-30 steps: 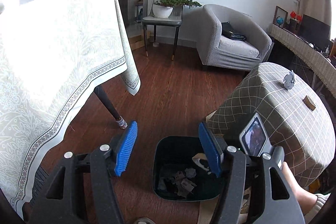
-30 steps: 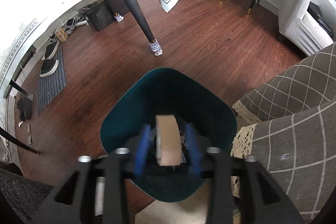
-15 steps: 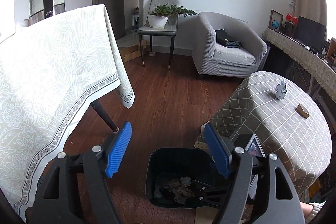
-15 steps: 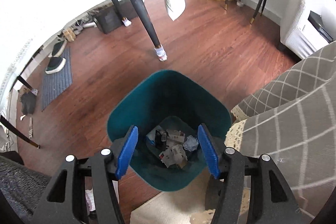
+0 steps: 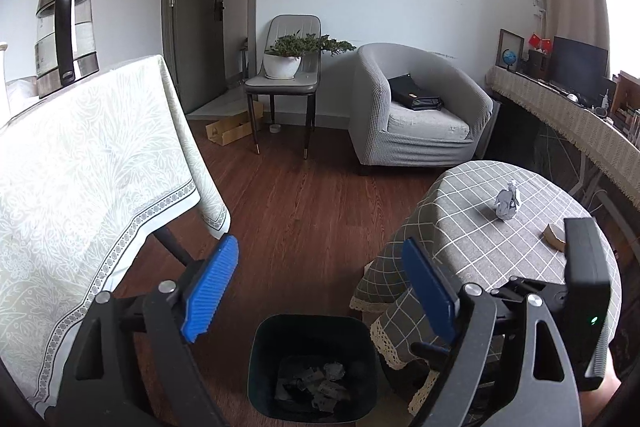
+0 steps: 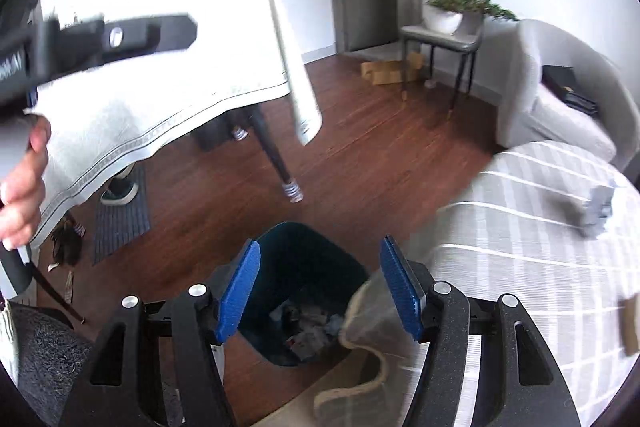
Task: Collect trash
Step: 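Move both tools back over the table toward the paper ball and tape ring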
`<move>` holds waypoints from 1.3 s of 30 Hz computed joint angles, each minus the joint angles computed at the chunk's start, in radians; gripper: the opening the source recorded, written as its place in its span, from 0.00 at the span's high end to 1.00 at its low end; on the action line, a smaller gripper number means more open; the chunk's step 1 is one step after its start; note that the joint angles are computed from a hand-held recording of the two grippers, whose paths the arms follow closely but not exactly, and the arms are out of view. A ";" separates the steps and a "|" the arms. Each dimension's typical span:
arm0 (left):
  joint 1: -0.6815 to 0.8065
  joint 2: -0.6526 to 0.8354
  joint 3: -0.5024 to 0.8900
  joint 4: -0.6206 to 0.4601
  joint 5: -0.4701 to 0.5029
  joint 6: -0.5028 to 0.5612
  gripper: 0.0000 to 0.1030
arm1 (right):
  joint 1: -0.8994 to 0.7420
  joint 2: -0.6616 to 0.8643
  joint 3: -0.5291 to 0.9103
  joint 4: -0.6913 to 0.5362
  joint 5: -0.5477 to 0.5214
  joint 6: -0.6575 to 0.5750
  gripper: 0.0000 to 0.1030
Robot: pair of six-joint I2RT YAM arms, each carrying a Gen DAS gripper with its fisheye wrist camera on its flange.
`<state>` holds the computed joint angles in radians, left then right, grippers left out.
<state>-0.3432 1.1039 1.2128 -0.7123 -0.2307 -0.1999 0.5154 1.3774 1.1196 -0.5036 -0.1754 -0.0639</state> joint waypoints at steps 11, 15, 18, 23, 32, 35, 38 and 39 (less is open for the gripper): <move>-0.154 0.146 0.093 0.049 -0.061 -0.058 0.13 | -0.312 -0.089 -0.005 -0.048 -0.105 -0.121 0.35; -0.212 0.222 0.140 0.071 -0.082 -0.068 0.12 | -0.430 -0.101 -0.004 -0.053 -0.134 -0.184 0.35; -0.243 0.274 0.172 0.086 -0.088 -0.070 0.12 | -0.520 -0.102 -0.004 -0.047 -0.150 -0.222 0.35; -0.282 0.361 0.231 0.104 -0.087 -0.082 0.12 | -0.652 -0.068 0.015 -0.033 -0.159 -0.285 0.35; -0.318 0.513 0.335 0.140 -0.051 -0.097 0.12 | -0.772 0.035 0.070 -0.085 -0.195 -0.367 0.35; -0.334 0.577 0.383 0.142 -0.040 -0.092 0.14 | -0.783 0.074 0.082 -0.105 -0.189 -0.401 0.42; -0.347 0.645 0.439 0.139 -0.025 -0.088 0.17 | -0.790 0.127 0.106 -0.128 -0.183 -0.408 0.46; -0.350 0.671 0.462 0.133 -0.017 -0.089 0.20 | -0.794 0.142 0.114 -0.136 -0.192 -0.416 0.49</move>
